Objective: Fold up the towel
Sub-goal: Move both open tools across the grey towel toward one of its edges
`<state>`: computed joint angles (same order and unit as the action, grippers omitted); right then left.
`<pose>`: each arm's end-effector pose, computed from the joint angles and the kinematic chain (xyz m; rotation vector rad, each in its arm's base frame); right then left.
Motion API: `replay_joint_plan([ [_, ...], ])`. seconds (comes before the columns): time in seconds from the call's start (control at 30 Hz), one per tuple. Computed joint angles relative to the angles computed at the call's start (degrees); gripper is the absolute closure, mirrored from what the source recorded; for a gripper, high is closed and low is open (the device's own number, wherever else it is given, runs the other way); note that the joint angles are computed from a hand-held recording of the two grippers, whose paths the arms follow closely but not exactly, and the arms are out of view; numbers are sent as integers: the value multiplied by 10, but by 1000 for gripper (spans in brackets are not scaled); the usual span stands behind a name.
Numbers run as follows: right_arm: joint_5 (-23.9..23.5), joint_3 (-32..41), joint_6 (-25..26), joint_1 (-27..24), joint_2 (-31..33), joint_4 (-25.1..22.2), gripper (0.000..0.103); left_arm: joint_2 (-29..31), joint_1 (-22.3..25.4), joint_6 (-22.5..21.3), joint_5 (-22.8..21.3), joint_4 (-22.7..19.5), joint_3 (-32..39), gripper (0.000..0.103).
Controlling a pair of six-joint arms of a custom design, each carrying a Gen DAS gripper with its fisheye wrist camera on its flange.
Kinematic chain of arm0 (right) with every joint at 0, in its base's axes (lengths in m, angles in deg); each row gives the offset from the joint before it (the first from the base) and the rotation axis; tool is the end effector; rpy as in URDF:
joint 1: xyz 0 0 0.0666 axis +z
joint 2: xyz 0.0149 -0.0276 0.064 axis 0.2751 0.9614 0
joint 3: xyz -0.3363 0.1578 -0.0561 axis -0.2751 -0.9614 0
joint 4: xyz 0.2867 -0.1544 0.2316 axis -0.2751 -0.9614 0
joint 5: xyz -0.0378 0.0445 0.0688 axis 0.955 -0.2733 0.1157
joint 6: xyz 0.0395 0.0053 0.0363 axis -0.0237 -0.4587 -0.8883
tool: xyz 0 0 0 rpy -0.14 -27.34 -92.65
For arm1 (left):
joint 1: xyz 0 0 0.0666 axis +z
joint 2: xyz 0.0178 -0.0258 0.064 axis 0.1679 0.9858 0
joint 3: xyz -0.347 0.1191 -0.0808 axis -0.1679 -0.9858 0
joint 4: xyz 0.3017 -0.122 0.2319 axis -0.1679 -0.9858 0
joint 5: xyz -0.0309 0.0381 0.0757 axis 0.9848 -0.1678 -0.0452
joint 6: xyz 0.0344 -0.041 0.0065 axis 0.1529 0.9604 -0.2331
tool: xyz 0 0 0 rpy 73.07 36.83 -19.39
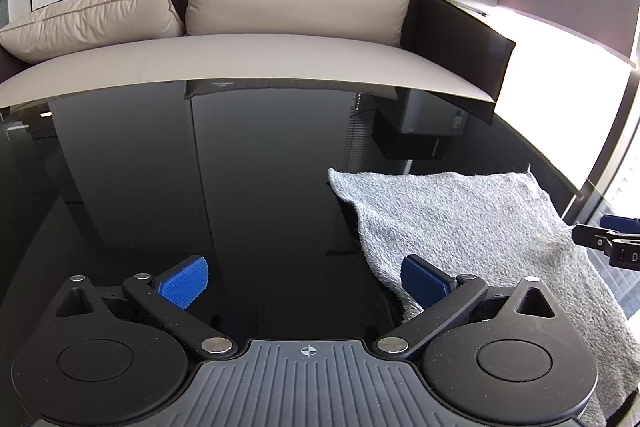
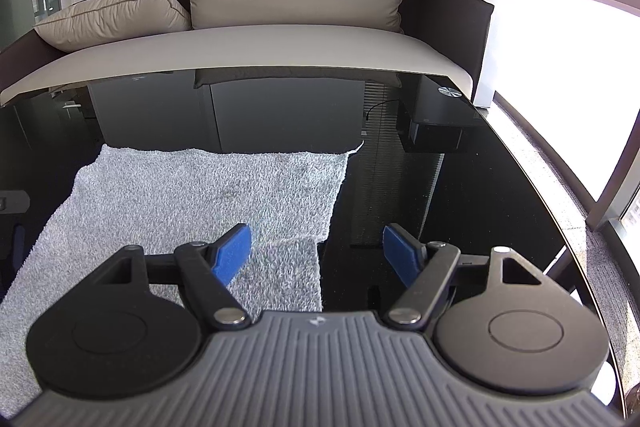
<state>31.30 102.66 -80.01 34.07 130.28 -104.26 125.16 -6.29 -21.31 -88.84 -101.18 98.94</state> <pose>0.6614 0.2127 0.4411 -0.2056 2.1771 0.1372 0.6126 -0.1678 0.4707 -0.0765 2.2485 -0.0372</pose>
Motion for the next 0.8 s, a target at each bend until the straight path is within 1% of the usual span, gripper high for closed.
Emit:
replay_joint_plan([
  [0.03, 0, -8, -1, 1, -5, 4, 27, -5, -2, -1, -1, 5, -8, 1],
  [0.1, 0, -23, -5, 2, -16, 10, 25, -8, -4, -1, 2, 4, -13, 1],
  [0.17, 3, -38, -7, 3, -26, 18, 21, -13, -7, 1, 4, 2, -20, 1],
  [0.33, 3, -70, -13, 6, -47, 33, 19, -27, -14, 7, 7, 7, -42, 1],
  [0.4, 7, -82, -15, 8, -55, 40, 13, -33, -18, 5, 7, 10, -49, 1],
  [0.8, 15, -152, -25, 18, -108, 58, 11, -67, -38, 16, 6, 30, -97, 1],
])
